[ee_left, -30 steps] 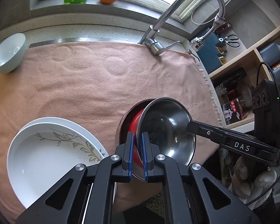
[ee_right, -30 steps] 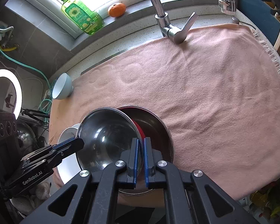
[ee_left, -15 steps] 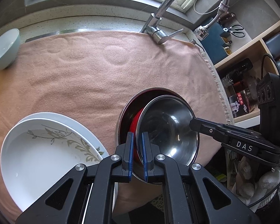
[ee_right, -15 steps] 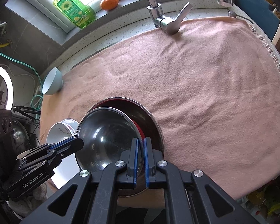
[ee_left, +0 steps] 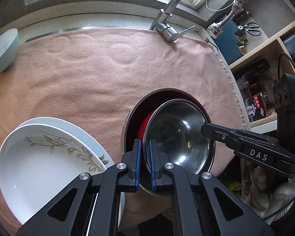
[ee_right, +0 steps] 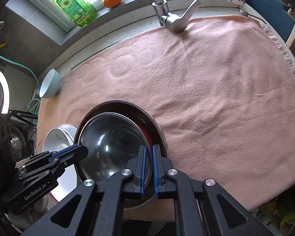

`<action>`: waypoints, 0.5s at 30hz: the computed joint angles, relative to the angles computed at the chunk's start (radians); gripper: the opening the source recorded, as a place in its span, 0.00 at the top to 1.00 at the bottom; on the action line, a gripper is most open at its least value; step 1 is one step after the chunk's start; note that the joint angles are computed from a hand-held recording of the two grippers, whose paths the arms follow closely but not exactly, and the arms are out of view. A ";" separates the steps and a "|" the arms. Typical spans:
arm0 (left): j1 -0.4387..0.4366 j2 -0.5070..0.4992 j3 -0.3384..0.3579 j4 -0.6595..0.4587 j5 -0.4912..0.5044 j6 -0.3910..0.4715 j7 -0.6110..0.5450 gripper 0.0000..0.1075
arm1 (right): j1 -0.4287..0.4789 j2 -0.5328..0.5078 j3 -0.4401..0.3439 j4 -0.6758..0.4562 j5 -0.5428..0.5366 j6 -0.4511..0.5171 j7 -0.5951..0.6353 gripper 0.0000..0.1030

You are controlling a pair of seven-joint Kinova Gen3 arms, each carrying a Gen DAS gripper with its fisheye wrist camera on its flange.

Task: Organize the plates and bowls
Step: 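Lower the red bowl into the large steel bowl with both grippers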

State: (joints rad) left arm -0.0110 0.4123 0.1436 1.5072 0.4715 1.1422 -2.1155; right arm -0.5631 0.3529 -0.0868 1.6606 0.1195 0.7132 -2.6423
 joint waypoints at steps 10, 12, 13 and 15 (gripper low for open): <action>0.000 0.006 0.000 -0.004 -0.002 0.003 0.005 0.94 | -0.002 0.013 0.002 -0.009 0.003 0.009 0.005 0.92; 0.001 0.007 0.000 -0.004 -0.004 0.003 0.006 0.94 | -0.001 0.015 0.001 -0.011 0.003 0.011 0.009 0.92; 0.001 0.008 0.000 -0.005 -0.003 0.003 0.006 0.94 | -0.002 0.017 0.002 -0.014 0.004 0.014 0.010 0.92; 0.000 0.009 0.000 -0.005 -0.002 0.004 0.006 0.94 | -0.001 0.021 0.002 -0.019 0.005 0.020 0.015 0.92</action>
State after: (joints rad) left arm -0.0108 0.4211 0.1438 1.5019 0.4692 1.1457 -2.1094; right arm -0.5640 0.3734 -0.0846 1.6415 0.1242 0.7336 -2.6276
